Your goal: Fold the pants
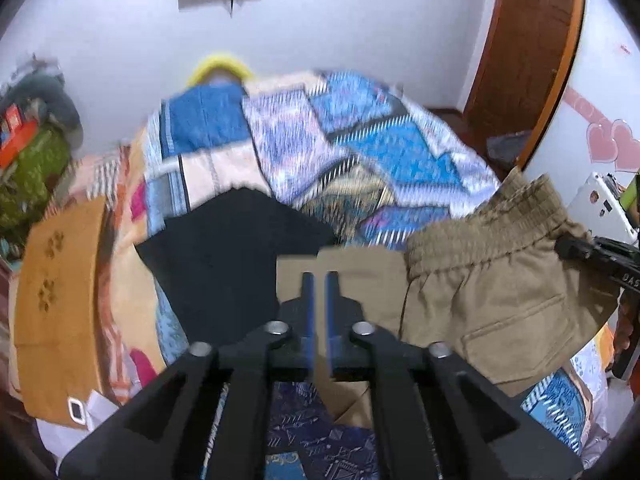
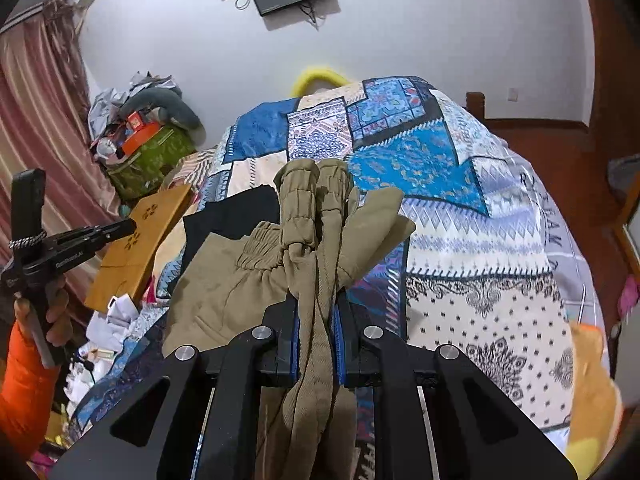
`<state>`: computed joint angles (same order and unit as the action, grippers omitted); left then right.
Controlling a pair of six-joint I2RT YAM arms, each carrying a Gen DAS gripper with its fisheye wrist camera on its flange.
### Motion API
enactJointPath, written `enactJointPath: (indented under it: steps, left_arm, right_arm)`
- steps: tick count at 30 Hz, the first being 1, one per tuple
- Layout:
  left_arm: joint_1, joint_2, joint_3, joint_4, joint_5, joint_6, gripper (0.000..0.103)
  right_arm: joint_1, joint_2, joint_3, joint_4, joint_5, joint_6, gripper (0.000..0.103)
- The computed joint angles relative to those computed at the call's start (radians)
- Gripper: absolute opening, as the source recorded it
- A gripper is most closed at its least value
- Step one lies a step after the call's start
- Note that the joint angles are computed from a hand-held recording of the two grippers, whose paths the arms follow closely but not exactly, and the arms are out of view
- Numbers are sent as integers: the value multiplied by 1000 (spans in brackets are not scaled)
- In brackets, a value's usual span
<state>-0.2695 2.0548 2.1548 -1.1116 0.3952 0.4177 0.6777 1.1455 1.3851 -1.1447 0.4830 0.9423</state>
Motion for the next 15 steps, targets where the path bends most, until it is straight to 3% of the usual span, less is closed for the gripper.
enactJointPath:
  steps: [3, 6, 12, 15]
  left_arm:
    - [3, 77, 19, -35, -10, -9, 56]
    - [-2, 157, 45, -68, -29, -18, 57]
    - [-9, 367, 283, -265, 47, -56, 57]
    - [-32, 353, 250, -235, 45, -44, 57]
  right_arm:
    - [-22, -29, -57, 19, -34, 14, 12]
    - [-42, -66, -116, 23, -69, 38, 12]
    - [-59, -112, -186, 37, -108, 52, 12]
    - [-62, -132, -218, 47, -120, 60, 12]
